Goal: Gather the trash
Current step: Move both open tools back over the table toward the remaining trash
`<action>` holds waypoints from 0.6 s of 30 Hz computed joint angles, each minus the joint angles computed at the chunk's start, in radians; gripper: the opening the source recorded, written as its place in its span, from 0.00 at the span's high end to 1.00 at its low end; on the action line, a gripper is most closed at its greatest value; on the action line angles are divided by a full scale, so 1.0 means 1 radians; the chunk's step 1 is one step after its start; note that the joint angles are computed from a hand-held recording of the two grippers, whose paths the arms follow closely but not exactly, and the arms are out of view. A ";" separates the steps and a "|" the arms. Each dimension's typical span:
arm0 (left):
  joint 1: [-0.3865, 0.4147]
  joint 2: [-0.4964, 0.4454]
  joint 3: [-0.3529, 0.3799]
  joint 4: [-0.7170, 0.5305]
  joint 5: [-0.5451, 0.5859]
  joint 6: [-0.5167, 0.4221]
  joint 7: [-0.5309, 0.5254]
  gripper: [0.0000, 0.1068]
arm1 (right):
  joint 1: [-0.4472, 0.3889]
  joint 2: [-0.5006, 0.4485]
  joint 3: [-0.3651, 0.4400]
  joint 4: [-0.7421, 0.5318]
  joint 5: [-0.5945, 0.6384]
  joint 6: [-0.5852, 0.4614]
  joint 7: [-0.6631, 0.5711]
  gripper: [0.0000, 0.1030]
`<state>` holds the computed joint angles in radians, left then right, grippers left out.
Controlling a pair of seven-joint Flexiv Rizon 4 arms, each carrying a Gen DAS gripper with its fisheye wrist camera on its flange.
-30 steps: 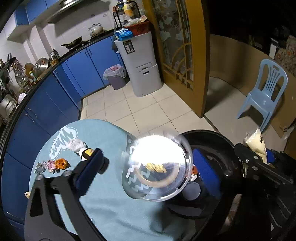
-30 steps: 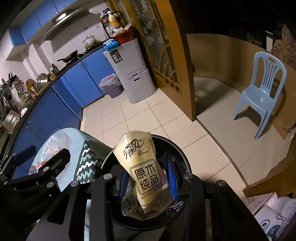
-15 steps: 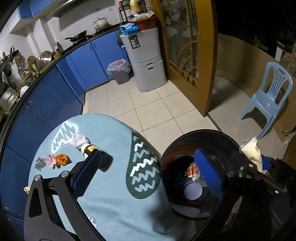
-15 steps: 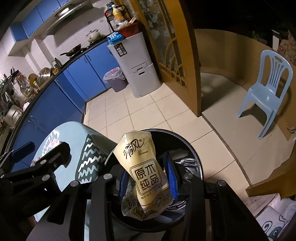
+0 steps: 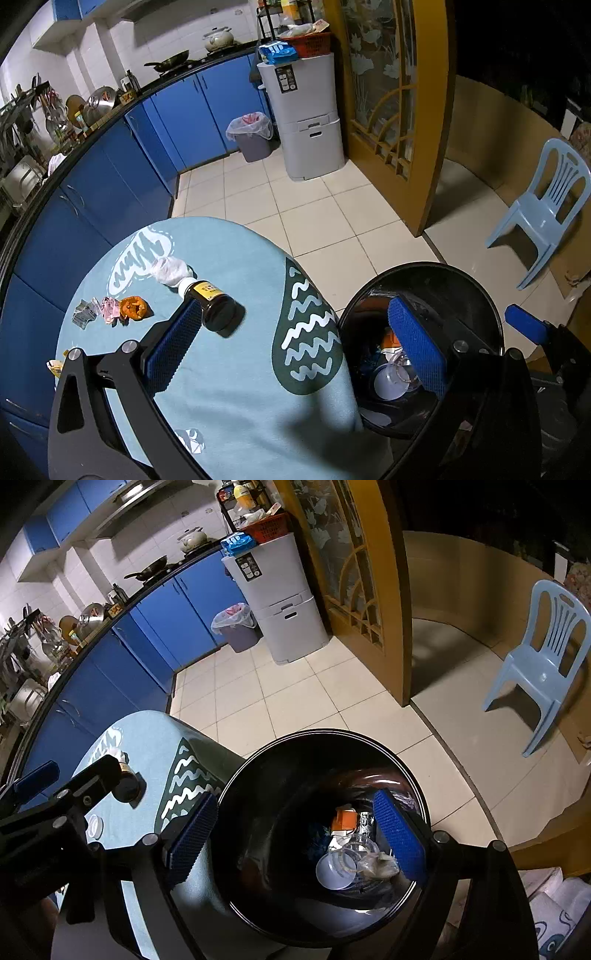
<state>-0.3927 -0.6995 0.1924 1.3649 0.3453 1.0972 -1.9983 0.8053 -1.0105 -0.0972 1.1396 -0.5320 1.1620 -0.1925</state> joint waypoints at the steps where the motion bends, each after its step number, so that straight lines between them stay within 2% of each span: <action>1: 0.000 0.001 0.000 0.001 0.000 0.001 -0.001 0.07 | 0.002 0.002 -0.002 0.002 0.000 -0.003 0.002 0.18; 6: 0.007 0.021 0.003 0.029 -0.001 0.024 -0.012 0.07 | 0.013 0.012 -0.010 0.000 -0.014 -0.025 0.010 0.18; 11: 0.015 0.056 0.022 0.080 0.005 0.053 -0.049 0.07 | 0.027 -0.009 -0.002 -0.062 -0.036 -0.068 -0.020 0.18; 14: 0.028 0.090 0.044 0.132 0.015 0.072 -0.086 0.07 | 0.035 -0.048 0.016 -0.147 -0.039 -0.113 -0.071 0.18; 18: 0.059 0.130 0.066 0.199 0.031 0.086 -0.127 0.07 | 0.048 -0.153 0.064 -0.358 -0.007 -0.211 -0.200 0.18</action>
<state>-0.3332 -0.5696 0.2589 1.5639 0.3760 1.1828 -2.1253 0.8532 -1.1640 -0.0333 0.7815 -0.5387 0.9509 -0.3926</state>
